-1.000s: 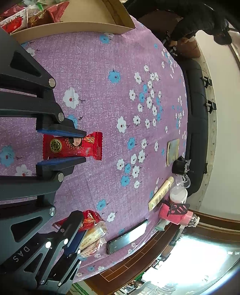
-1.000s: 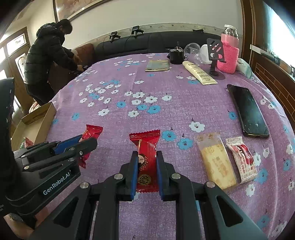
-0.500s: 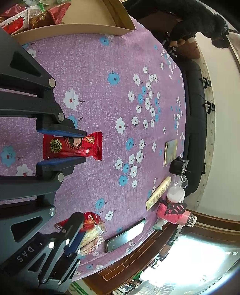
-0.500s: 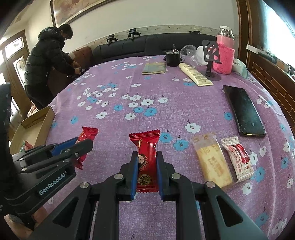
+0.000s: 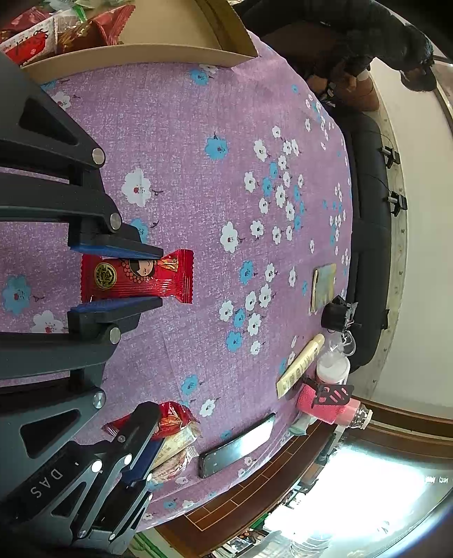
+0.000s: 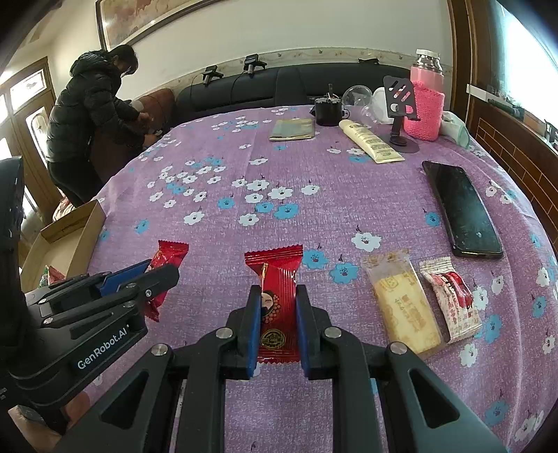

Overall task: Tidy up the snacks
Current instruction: 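Hold both red candies and lift them off the tablecloth with both tools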

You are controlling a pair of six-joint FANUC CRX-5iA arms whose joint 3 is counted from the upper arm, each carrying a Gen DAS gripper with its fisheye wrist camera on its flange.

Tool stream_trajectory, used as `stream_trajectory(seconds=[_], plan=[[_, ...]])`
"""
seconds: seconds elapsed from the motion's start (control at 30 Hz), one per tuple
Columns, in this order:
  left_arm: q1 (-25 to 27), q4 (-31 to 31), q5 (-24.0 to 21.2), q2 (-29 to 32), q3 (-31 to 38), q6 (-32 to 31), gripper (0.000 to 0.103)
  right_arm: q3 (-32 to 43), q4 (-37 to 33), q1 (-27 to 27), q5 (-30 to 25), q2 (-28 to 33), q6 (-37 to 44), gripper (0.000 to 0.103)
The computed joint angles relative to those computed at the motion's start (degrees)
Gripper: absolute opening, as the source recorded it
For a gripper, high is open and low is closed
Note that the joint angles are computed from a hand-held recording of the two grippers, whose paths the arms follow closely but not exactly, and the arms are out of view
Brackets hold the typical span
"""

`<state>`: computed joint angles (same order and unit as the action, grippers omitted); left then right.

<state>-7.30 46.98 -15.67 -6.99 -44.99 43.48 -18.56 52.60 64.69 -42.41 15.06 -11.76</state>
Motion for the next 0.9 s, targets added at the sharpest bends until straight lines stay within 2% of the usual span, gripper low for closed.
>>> stream_trajectory(seconds=[0.3, 0.5, 0.57, 0.9], plan=[[-0.5, 2.5, 1.1, -0.4, -0.8, -1.6, 0.020, -0.4, 1.8, 0.2, -1.3, -0.3, -1.5, 0.017], [-0.1, 0.9, 1.5, -1.0, -0.8, 0.6, 0.020, -0.7, 2.8, 0.1, -2.5, -0.3, -2.8, 0.017], [0.5, -1.3, 1.3, -1.9, -0.8, 2.9, 0.020, -1.1, 4.0, 0.2, -2.9, -0.5, -3.9, 0.017], [2.7, -3.0, -0.6, -9.8, -4.1, 3.6, 0.020, -2.3, 7.4, 0.2, -2.3, -1.4, -6.5, 0.017]])
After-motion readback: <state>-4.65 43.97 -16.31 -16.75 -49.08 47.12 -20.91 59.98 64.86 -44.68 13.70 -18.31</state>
